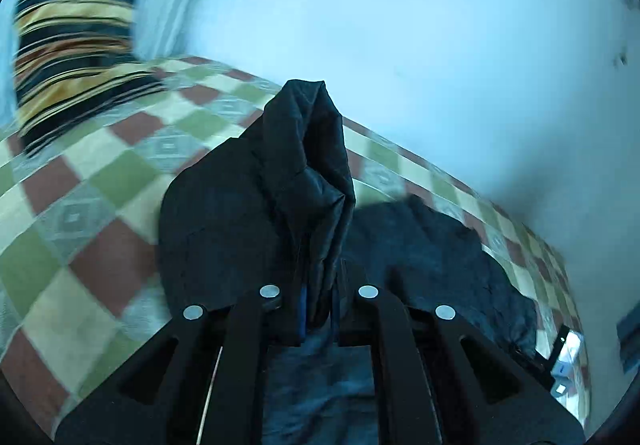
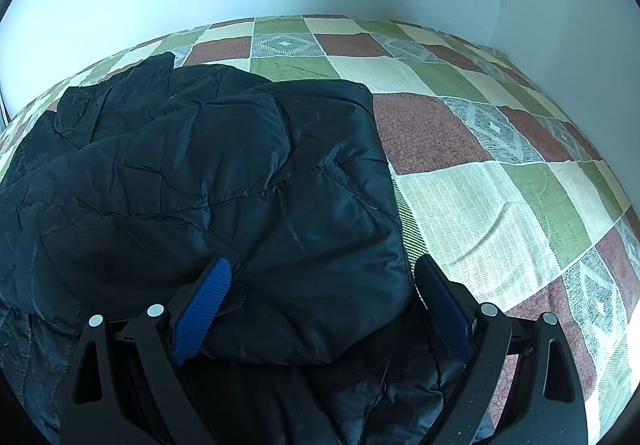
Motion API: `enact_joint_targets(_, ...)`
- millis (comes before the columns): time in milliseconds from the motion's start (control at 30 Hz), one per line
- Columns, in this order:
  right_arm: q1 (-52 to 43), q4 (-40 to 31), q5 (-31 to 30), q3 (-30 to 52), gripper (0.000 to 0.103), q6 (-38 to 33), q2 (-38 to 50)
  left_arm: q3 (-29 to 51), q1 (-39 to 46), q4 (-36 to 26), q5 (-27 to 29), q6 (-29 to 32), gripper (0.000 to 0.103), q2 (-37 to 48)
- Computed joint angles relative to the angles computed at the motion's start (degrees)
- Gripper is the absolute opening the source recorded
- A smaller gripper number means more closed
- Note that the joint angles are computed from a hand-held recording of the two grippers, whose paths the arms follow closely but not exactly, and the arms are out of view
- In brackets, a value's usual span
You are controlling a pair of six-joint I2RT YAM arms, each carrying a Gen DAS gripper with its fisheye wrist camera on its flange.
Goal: Fold large clothes
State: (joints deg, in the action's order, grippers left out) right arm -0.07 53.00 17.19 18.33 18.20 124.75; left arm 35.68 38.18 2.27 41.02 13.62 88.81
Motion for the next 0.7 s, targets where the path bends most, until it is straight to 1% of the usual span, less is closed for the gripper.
enact_joint_targets(67,-0.21,0.35,-0.27,-0.05,0.092,-0.05,0.21,-3.32,-7.04,2.03,-2.48,-2.94,0.007,-3.26)
enact_joint_targets(133,-0.47,0.45,-0.65,0.00,0.092,-0.11,0.29,-6.55,-16.32,5.06,-6.78,-6.54,0.007,-6.41)
enact_joint_targets(233,-0.79,0.76,-1.11,-0.01,0.092,-0.17,0.48,-8.63,-31.45,9.82,-13.78,-12.00,0.007,-6.38)
enact_joint_targets(300,-1.11,1.09,-1.48,-0.10,0.092,-0.33,0.61,-8.76,-37.68,12.60,-16.80,-13.95,0.007,-3.98)
enact_joint_targets(367,-1.03,0.98,-1.38,-0.10,0.092,-0.02,0.61,-7.17,-46.29,15.13,-21.61,-17.36,0.007,0.93)
enact_joint_targets(400,-1.11,1.04,-1.49,-0.09,0.092,-0.05,0.63,-6.71,-47.98,15.55,-22.36,-18.04,0.007,2.29)
enact_joint_targets(433,-1.20,1.10,-1.60,-0.09,0.092,-0.08,0.66,-5.45,-51.49,16.67,-24.25,-19.59,0.007,5.54)
enact_joint_targets(567,-1.36,1.44,-1.90,-0.20,0.092,-0.05,0.76,-1.67,-58.84,20.04,-27.79,-22.86,0.007,14.93)
enact_joint_targets(700,-1.55,1.61,-2.11,-0.22,0.092,-0.21,0.87,1.70,-63.73,21.27,-30.20,-24.69,0.007,21.82)
